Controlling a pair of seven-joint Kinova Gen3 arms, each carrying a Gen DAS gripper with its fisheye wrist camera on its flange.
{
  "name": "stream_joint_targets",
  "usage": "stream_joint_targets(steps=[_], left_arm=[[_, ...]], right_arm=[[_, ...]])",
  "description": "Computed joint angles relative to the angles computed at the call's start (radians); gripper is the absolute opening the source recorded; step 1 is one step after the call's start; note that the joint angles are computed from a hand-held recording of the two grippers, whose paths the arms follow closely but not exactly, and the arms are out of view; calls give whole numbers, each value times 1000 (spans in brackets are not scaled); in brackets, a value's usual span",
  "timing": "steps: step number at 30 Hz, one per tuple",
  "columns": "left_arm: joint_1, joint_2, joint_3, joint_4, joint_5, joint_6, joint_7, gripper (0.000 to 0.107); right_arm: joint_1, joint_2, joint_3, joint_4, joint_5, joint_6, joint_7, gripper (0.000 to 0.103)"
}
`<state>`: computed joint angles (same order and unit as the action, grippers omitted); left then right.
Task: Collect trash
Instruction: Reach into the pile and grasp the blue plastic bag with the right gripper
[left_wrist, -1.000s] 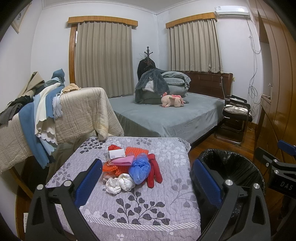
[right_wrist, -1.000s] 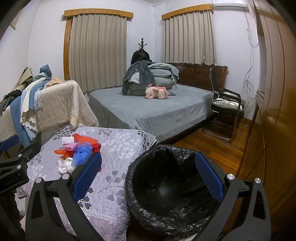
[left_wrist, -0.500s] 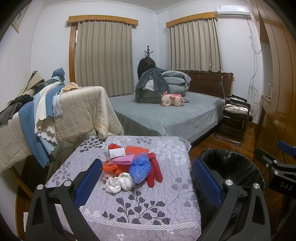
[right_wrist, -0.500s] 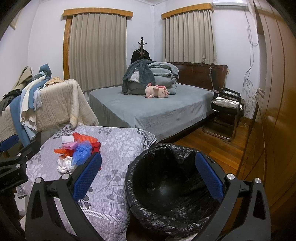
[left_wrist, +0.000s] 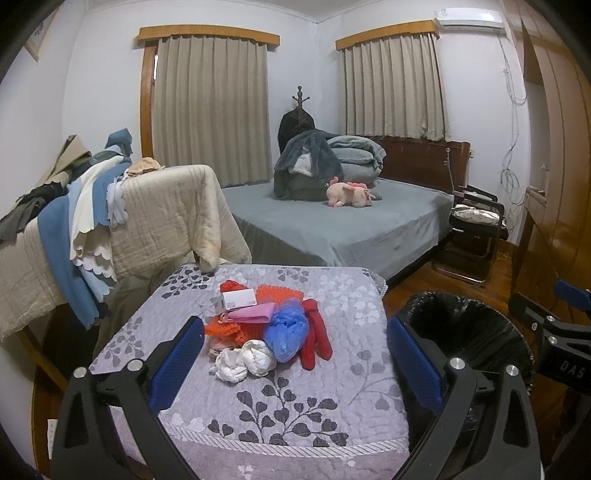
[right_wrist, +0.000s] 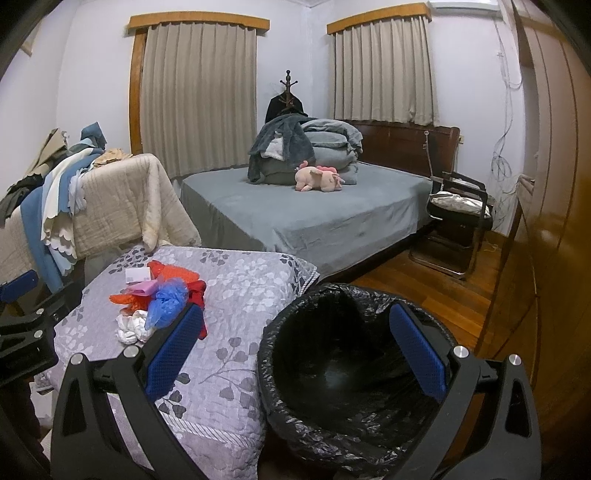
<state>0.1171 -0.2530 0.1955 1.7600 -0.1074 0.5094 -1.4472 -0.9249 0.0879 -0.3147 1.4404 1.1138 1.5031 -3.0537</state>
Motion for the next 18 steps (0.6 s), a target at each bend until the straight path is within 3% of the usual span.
stream_joint_targets(steps=[7,11,18], left_arm=[[1,26,-47,-11,29,-5,-28,97],[7,56,-108,-16,83,-28,-89,97],[-90,118,-71,-9,-44,-71,0,97]], right_arm=[[14,35,28,-31,-5,-61,35,98],[21,66,55,-51,-12,-114,55,98],[34,151,124,-112,-45,-245,122,98]])
